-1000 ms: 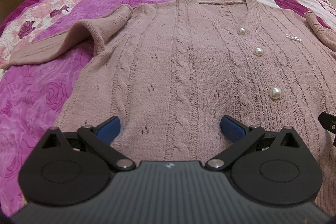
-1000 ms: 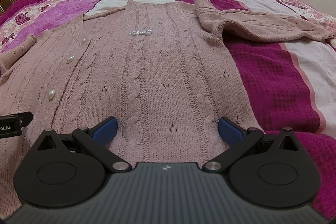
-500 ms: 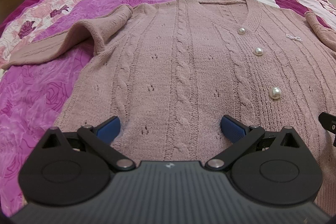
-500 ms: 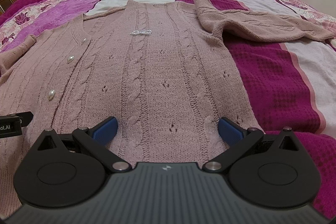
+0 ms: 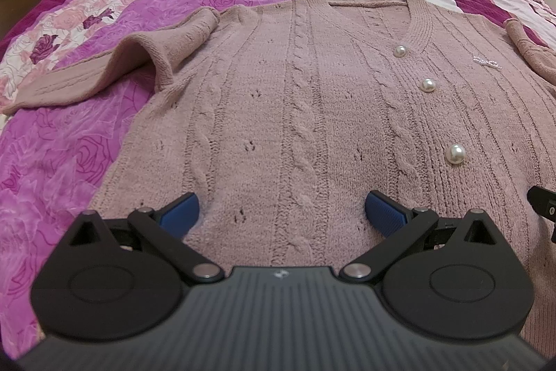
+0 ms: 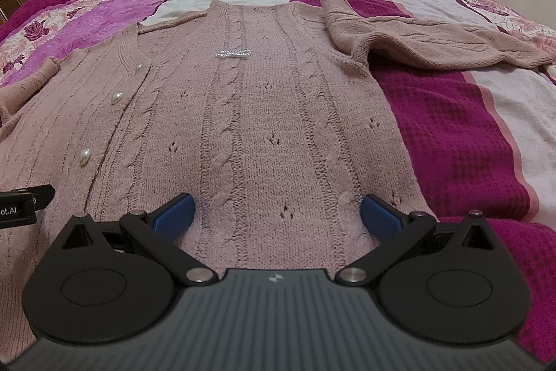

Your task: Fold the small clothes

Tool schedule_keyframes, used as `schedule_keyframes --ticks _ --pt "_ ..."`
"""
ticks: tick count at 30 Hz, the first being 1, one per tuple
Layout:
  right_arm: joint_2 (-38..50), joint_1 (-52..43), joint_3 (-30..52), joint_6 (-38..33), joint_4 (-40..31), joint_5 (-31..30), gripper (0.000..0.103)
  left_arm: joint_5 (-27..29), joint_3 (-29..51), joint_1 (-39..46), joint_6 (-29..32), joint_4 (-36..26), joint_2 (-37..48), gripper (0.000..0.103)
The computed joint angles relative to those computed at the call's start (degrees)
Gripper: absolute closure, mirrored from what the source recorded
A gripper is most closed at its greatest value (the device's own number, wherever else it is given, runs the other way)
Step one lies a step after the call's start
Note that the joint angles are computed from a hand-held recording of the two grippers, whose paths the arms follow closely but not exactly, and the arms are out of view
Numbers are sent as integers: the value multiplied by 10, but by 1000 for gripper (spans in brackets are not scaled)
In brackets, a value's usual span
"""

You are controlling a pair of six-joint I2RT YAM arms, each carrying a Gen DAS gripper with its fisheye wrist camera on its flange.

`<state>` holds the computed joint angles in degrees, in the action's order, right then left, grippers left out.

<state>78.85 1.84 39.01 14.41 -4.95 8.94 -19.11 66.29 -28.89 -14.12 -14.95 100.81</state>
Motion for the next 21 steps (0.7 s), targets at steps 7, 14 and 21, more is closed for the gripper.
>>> schedule_keyframes --ticks 7,14,21 --pt "0 0 0 0 0 0 0 0 0 -1 0 0 1 0" --pt "0 0 -2 3 3 0 0 -1 0 -1 -1 0 1 0" --pt "5 0 2 3 5 0 0 0 1 0 0 0 1 0"
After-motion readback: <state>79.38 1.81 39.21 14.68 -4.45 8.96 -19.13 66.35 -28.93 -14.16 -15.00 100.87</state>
